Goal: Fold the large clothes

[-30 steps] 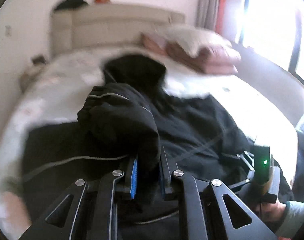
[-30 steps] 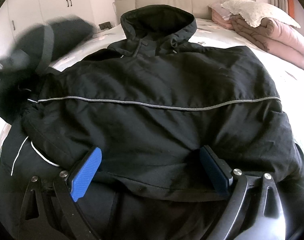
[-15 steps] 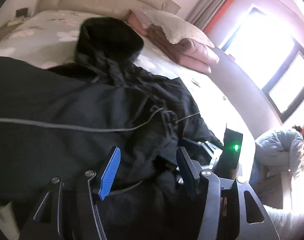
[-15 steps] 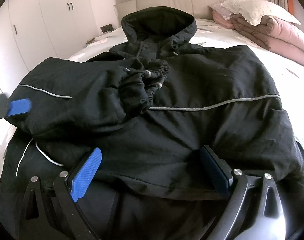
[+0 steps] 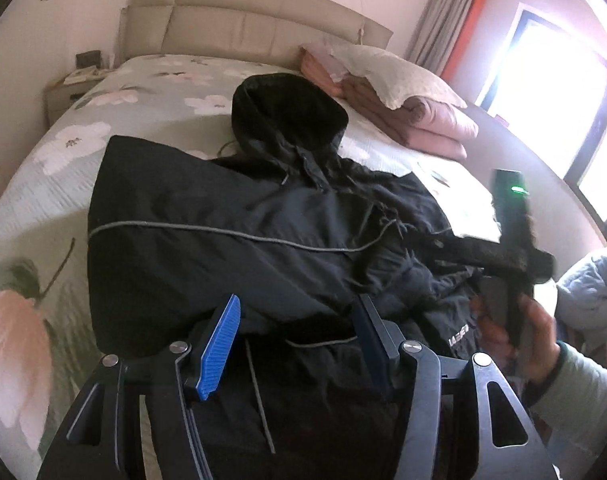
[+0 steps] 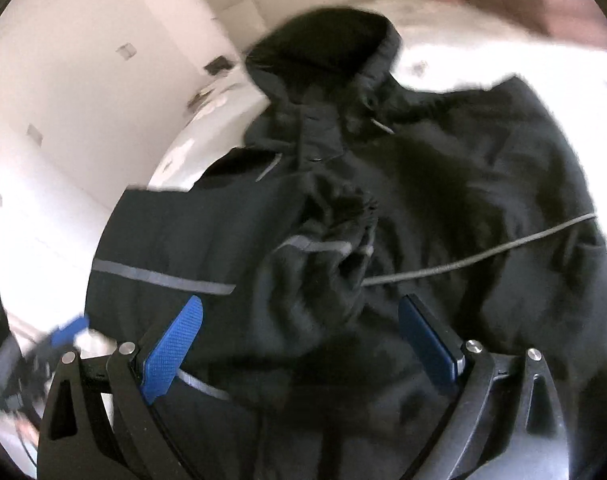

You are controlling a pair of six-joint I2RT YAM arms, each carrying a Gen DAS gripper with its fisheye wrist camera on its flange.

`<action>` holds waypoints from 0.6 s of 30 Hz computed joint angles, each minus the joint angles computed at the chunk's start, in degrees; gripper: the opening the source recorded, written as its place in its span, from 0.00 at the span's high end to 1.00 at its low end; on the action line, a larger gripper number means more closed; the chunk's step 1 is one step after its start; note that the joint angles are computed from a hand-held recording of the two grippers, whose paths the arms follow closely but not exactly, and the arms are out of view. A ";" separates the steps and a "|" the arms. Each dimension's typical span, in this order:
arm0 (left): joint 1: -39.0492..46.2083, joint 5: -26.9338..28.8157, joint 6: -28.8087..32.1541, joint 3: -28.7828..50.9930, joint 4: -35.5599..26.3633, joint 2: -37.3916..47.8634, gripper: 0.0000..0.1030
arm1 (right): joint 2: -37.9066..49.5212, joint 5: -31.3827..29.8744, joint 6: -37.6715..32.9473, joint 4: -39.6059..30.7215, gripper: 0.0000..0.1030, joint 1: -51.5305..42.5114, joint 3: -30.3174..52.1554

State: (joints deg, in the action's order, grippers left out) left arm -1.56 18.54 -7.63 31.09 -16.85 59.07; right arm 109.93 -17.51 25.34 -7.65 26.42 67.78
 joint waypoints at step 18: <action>-3.28 -14.10 0.30 14.34 4.72 24.67 0.42 | -12.71 15.37 -15.50 -8.55 0.64 -7.12 0.92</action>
State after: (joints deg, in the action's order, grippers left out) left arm -4.84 4.44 -7.33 45.44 -12.13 83.74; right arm 97.22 -2.14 9.84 -16.20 19.30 68.70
